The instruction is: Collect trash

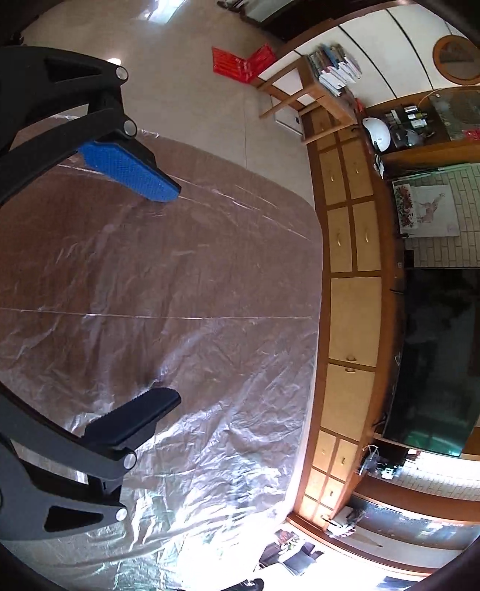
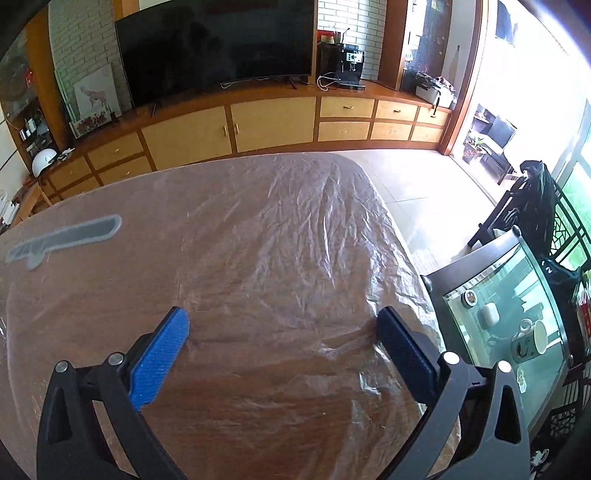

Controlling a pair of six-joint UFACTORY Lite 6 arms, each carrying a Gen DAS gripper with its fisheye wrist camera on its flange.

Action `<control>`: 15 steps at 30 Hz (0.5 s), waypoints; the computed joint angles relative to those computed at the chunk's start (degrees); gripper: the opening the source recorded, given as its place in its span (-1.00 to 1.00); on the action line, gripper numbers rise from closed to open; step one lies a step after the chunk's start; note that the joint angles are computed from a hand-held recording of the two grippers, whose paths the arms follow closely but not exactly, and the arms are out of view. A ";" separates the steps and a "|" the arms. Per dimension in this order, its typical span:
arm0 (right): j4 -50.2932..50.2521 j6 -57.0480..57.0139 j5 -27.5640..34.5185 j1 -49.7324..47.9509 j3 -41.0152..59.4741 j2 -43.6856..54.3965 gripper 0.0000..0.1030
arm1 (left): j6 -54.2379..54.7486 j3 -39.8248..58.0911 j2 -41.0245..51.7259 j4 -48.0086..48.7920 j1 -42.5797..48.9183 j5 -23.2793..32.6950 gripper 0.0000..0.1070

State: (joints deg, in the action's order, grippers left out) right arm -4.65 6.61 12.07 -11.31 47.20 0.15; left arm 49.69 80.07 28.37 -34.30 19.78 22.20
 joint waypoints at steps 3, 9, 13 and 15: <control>-1.26 1.35 0.11 0.24 0.14 0.07 0.93 | -1.09 0.56 0.49 1.21 -0.39 -0.10 0.90; -1.82 2.06 0.13 0.42 -0.16 -0.23 0.93 | -1.35 1.93 1.40 1.33 -0.18 0.64 0.90; -1.90 2.15 0.14 0.44 -0.16 -0.24 0.93 | -1.27 1.86 1.38 1.24 -0.18 0.60 0.90; -1.82 2.04 0.07 0.40 -0.19 -0.21 0.93 | -1.33 1.77 1.30 1.27 -0.22 0.58 0.90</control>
